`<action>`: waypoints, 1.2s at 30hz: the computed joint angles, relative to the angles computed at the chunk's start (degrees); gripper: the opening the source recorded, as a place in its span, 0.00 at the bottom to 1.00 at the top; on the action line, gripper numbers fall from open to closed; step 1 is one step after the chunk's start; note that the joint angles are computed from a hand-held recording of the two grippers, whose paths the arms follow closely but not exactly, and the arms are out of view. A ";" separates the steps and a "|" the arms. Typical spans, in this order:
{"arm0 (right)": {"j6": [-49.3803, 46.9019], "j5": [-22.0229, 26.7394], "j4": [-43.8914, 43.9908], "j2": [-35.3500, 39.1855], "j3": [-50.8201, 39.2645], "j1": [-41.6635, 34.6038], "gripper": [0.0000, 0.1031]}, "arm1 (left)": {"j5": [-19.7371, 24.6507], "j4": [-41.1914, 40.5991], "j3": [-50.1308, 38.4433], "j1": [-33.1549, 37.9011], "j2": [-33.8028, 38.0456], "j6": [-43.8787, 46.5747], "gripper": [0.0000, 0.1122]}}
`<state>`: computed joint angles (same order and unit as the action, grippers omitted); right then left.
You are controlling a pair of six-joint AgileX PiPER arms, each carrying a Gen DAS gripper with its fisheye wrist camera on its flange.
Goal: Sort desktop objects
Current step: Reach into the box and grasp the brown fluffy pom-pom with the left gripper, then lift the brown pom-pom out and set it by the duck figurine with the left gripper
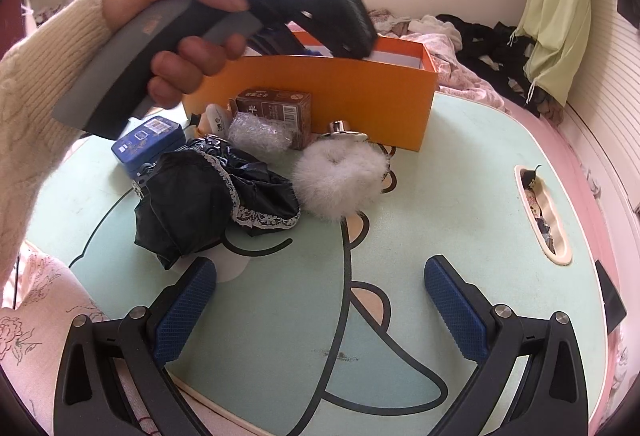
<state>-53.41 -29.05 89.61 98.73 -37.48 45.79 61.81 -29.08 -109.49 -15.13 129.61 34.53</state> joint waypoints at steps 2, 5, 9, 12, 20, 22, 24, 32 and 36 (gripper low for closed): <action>-0.03 0.02 0.01 0.04 -0.06 -0.02 1.00 | 0.26 -3.77 1.13 2.13 -1.42 2.72 0.21; 0.18 0.05 -0.21 -0.04 0.13 -0.08 1.00 | 0.30 -9.77 5.01 4.99 -5.82 7.73 0.21; 0.31 0.04 -0.34 -0.08 0.21 -0.10 1.00 | -0.30 -19.39 16.91 9.46 -15.41 19.44 0.21; 0.35 0.07 -0.38 -0.07 0.22 -0.12 1.00 | -1.69 -22.20 25.28 12.40 -20.75 26.18 0.21; 0.50 0.05 -0.52 -0.01 0.20 -0.10 1.00 | -10.31 -31.08 43.10 17.88 -29.24 39.37 0.60; 0.54 0.11 -0.62 -0.06 0.29 -0.18 1.00 | -11.52 -35.30 47.75 20.46 -31.98 45.14 0.61; 0.58 0.11 -0.67 -0.06 0.29 -0.19 1.00 | -11.80 -36.20 51.54 22.93 -34.24 49.22 0.67; 0.67 0.15 -0.80 -0.03 0.29 -0.23 1.00 | -28.85 -40.91 70.05 22.86 -41.19 68.61 0.69; 0.77 0.16 -0.90 -0.05 0.35 -0.25 1.00 | -36.45 -54.75 74.60 19.93 -39.11 82.60 0.69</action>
